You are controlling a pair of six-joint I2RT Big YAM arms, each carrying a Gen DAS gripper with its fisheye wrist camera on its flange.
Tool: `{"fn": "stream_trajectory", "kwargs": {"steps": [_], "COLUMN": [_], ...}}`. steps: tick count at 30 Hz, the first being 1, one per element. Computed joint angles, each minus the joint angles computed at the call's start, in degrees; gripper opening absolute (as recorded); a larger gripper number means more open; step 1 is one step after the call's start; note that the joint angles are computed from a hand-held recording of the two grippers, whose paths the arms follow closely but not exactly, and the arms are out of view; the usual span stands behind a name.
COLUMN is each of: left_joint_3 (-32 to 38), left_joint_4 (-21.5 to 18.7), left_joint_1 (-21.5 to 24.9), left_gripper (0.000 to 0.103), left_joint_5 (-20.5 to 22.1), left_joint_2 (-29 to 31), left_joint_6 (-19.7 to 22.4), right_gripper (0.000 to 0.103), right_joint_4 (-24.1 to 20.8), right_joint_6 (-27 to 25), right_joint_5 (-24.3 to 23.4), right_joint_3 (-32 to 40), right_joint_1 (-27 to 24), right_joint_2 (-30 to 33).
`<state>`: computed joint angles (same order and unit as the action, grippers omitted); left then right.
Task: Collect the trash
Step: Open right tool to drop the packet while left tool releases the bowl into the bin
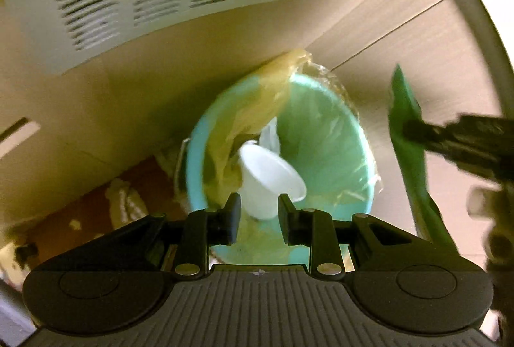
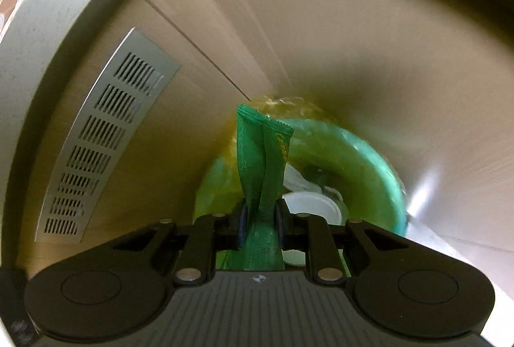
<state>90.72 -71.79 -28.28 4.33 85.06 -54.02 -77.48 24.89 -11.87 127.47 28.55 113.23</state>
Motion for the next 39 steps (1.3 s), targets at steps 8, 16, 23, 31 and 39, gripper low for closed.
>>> {"fn": "stream_trajectory", "kwargs": {"steps": [8, 16, 23, 31, 39], "left_joint_3": [0.05, -2.21, -2.17, -0.45, 3.91], "left_joint_4": [-0.97, 0.31, -0.57, -2.59, -5.06], "left_joint_1": [0.31, 0.85, 0.57, 0.72, 0.1], "left_gripper": [0.028, 0.028, 0.028, 0.028, 0.028], "left_joint_5": [-0.68, 1.12, 2.51, 3.45, 3.32], "left_joint_2": [-1.28, -2.37, -1.37, 0.05, 0.5], "left_joint_6": [-1.16, -2.68, -2.35, -0.86, 2.67], "right_gripper": [0.018, 0.018, 0.023, 0.059, 0.059], "right_joint_4": [-13.32, -16.68, -9.76, 0.41, 0.26], "right_joint_6": [0.42, 12.41, 24.4, 30.05, 24.96], "right_joint_5": [-5.76, -17.57, -24.94, -23.36, -24.02], "right_joint_3": [10.72, 11.99, 2.45, -13.63, -19.5], "right_joint_1": [0.38, -3.26, -5.15, -5.39, -5.58], "right_joint_2": [8.9, 12.94, 11.85, 2.55, -4.61]}}
